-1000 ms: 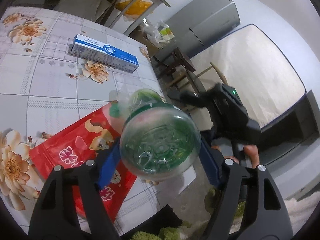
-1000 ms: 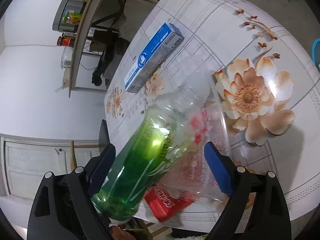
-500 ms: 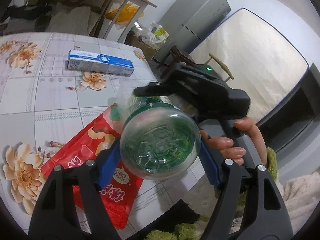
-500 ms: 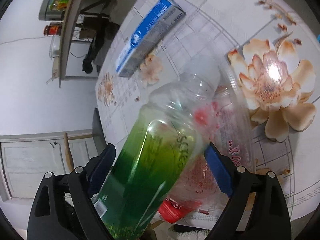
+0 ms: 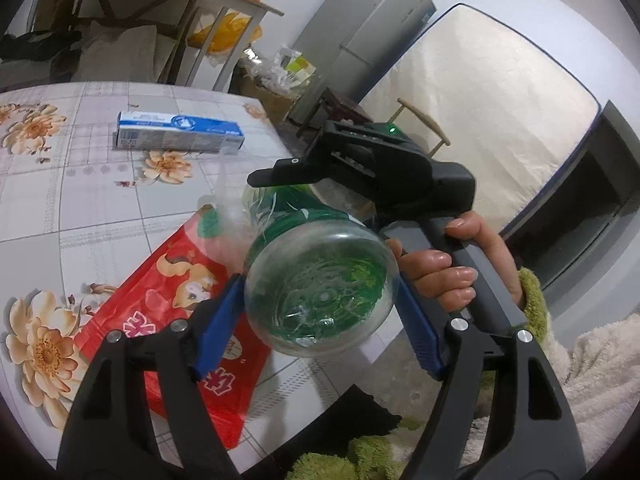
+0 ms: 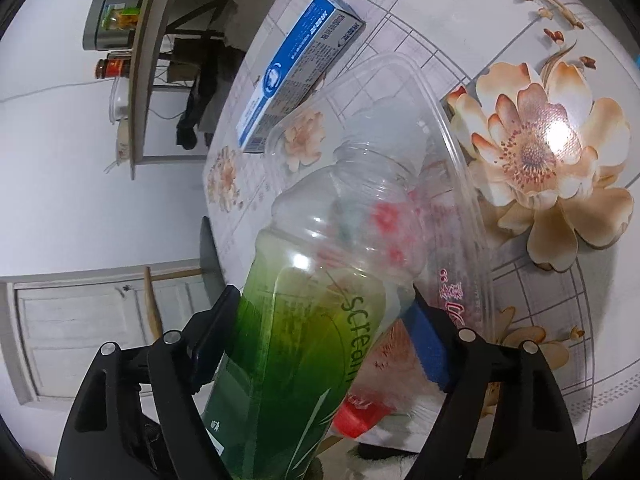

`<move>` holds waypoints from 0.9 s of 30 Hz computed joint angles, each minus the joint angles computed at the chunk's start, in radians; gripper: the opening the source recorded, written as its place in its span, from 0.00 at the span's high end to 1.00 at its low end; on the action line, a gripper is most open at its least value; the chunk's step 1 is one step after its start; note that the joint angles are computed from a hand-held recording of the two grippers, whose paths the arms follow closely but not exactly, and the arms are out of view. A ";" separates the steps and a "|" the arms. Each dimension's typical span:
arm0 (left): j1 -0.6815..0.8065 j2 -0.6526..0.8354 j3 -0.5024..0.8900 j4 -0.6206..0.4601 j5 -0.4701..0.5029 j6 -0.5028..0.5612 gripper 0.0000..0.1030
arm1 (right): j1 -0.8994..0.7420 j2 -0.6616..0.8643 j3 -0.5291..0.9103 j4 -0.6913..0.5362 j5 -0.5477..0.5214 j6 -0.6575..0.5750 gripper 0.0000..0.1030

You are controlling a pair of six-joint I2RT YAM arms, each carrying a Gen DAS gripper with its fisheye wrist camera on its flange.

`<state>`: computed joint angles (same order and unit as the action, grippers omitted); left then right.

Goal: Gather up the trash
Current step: 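Grasp the green Scream bottle with the right tool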

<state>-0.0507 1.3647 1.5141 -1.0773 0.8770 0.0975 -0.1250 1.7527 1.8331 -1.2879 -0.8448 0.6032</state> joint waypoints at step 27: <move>0.037 0.200 0.058 0.049 0.038 -0.187 0.41 | -0.300 -0.170 -0.118 -0.230 -0.296 -0.388 0.25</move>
<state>-0.0133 1.5650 1.5723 -1.0288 0.9148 -0.0900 -0.4250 1.5831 1.7147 -1.5176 -1.1406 0.2153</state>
